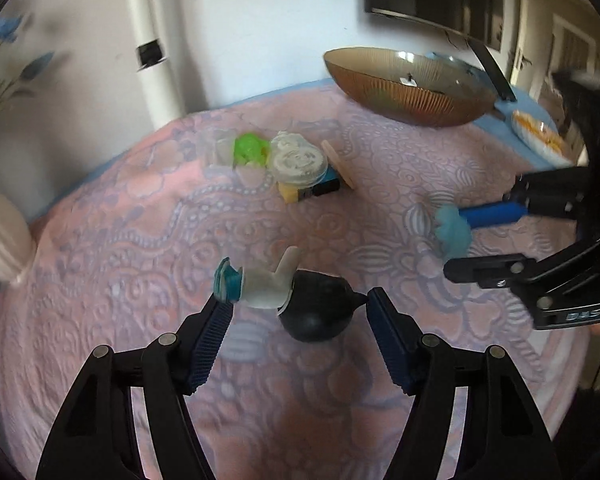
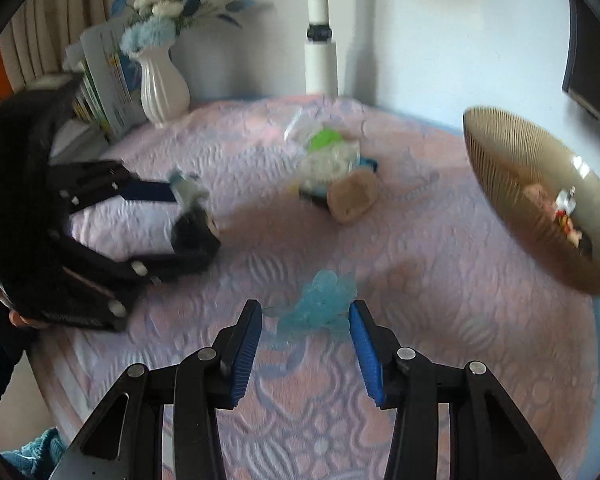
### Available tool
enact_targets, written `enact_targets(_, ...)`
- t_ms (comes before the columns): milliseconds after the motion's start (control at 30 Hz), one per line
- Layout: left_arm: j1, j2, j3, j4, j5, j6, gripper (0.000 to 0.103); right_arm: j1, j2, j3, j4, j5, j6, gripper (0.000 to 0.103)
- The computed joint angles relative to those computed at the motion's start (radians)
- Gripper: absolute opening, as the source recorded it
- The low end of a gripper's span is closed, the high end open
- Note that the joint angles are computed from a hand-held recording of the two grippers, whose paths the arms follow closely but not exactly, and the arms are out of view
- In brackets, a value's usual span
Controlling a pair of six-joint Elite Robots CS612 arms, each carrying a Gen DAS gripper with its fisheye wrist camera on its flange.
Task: Organize rigid objects
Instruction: 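Grasp the black round toy with the left tool while the right tool grasps the light-blue toy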
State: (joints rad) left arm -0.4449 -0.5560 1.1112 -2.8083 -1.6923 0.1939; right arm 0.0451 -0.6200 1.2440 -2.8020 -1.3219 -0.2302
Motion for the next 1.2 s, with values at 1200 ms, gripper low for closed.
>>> enact_targets(1200, 0.025, -0.015, 0.049, 0.016, 0.038, -0.256, 0.045, -0.037, -0.006, 0.035, 0.007, 0.155, 0.091, 0.063)
